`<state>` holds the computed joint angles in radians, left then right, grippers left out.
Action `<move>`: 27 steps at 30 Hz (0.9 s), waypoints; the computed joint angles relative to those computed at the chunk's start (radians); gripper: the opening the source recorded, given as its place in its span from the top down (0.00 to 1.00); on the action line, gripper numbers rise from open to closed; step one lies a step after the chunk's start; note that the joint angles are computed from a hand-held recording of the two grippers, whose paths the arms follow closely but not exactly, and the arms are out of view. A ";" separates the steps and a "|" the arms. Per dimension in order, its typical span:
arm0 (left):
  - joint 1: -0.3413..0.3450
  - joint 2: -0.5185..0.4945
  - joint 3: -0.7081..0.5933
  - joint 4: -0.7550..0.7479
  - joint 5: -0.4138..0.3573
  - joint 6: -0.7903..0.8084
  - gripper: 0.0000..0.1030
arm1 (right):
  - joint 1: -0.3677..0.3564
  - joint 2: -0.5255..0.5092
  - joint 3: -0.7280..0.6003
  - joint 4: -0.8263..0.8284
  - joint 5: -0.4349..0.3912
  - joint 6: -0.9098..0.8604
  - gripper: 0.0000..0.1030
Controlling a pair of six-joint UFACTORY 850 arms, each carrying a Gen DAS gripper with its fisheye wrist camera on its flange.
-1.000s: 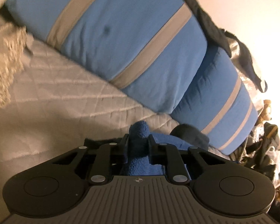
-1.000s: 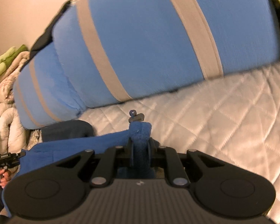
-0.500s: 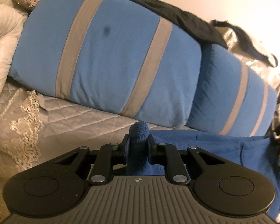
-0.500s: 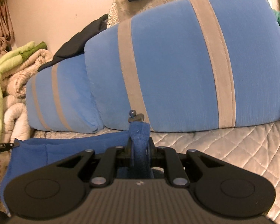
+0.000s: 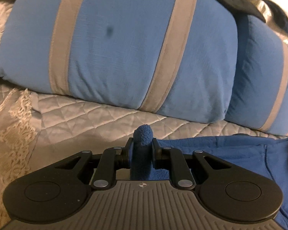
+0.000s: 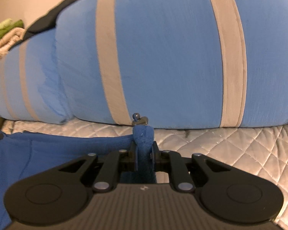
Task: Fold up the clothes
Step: 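Lay the fleece flat on the bed and open both tools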
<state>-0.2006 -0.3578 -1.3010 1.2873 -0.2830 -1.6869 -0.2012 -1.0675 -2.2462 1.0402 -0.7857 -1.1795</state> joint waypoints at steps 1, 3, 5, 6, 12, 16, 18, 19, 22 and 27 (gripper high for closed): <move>0.001 -0.014 -0.015 -0.038 -0.004 0.041 0.82 | 0.005 -0.011 -0.014 -0.018 0.011 0.022 0.87; 0.004 -0.043 -0.050 -0.184 -0.013 0.194 0.81 | 0.016 -0.030 -0.038 -0.058 0.030 0.066 0.86; 0.005 -0.060 -0.069 -0.256 -0.023 0.262 0.77 | 0.026 -0.040 -0.050 -0.110 0.053 0.115 0.74; 0.007 -0.061 -0.070 -0.278 -0.024 0.275 0.76 | 0.035 -0.033 -0.038 -0.150 0.089 0.144 0.57; -0.017 -0.019 -0.043 -0.120 -0.130 0.111 0.48 | 0.052 0.094 0.165 -0.117 0.297 -0.007 0.02; -0.033 0.039 -0.012 -0.124 -0.163 0.115 0.32 | 0.043 0.150 0.224 -0.121 0.291 -0.027 0.00; -0.047 0.054 -0.011 -0.129 -0.170 0.128 0.27 | 0.040 0.183 0.263 -0.119 0.285 -0.052 0.00; -0.057 0.064 -0.006 -0.133 -0.169 0.141 0.26 | 0.038 0.200 0.286 -0.111 0.278 -0.075 0.00; -0.083 0.077 -0.014 -0.242 -0.159 0.283 0.25 | 0.033 0.246 0.351 -0.087 0.251 -0.143 0.00; -0.121 0.038 -0.087 -0.556 -0.148 0.571 0.24 | 0.045 0.308 0.439 -0.054 0.183 -0.236 0.00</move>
